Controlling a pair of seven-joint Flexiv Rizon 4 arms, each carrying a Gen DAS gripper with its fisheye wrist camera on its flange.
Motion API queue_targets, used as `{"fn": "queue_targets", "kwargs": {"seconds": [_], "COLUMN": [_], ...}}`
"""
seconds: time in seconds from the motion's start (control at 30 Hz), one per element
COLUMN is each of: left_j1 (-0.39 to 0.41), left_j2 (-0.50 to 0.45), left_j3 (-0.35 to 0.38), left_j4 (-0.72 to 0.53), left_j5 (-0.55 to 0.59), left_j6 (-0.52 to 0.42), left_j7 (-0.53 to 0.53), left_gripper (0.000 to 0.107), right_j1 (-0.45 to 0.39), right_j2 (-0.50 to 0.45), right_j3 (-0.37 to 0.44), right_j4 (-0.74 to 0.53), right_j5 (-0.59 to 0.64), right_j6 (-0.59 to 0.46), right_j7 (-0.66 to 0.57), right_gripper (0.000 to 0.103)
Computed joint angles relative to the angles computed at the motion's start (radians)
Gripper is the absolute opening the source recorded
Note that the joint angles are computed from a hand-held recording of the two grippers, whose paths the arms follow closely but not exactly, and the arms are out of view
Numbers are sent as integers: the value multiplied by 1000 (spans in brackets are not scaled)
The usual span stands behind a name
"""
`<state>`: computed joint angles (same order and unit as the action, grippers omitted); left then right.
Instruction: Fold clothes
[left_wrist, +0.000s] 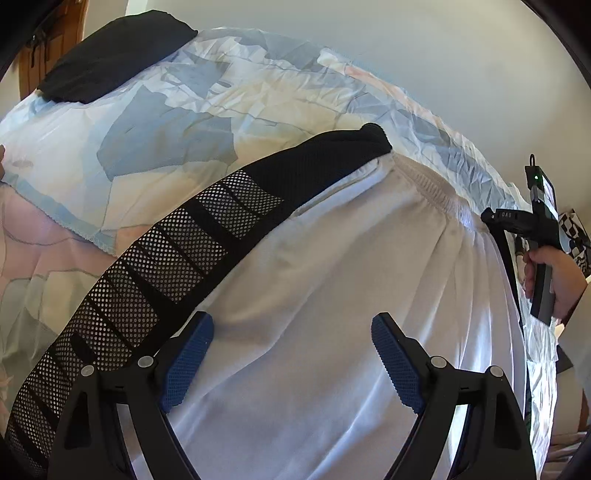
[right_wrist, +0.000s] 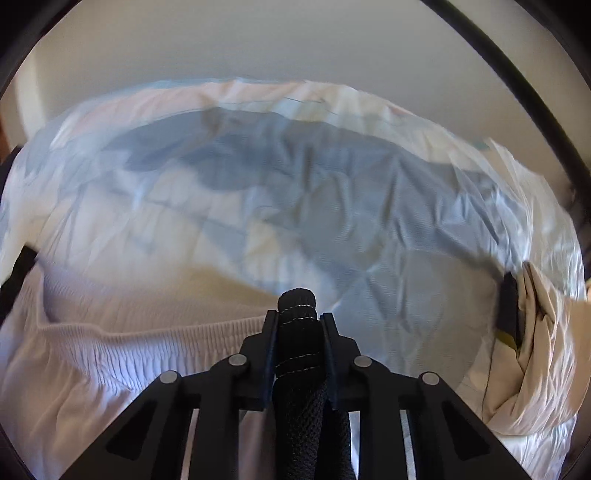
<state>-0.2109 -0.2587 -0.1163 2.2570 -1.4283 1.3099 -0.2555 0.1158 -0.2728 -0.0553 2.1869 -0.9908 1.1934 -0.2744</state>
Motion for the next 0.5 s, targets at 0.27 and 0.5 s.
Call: {"fn": "queue_targets", "kwargs": {"seconds": [0.27, 0.5], "left_j1": [-2, -48], "left_j2": [-1, 15], "left_j3": [-3, 19], "left_j4": [-8, -40], "left_j5": [-33, -212], "left_j6": [2, 23], "left_j7": [17, 110], "left_gripper": [87, 87], "right_j1": [62, 19], "right_j2": [-7, -57], "right_j3": [1, 223], "right_j4": [-49, -215], "right_j5": [0, 267], "right_j6": [-174, 99], "right_j7": [2, -387], "right_gripper": [61, 81]}}
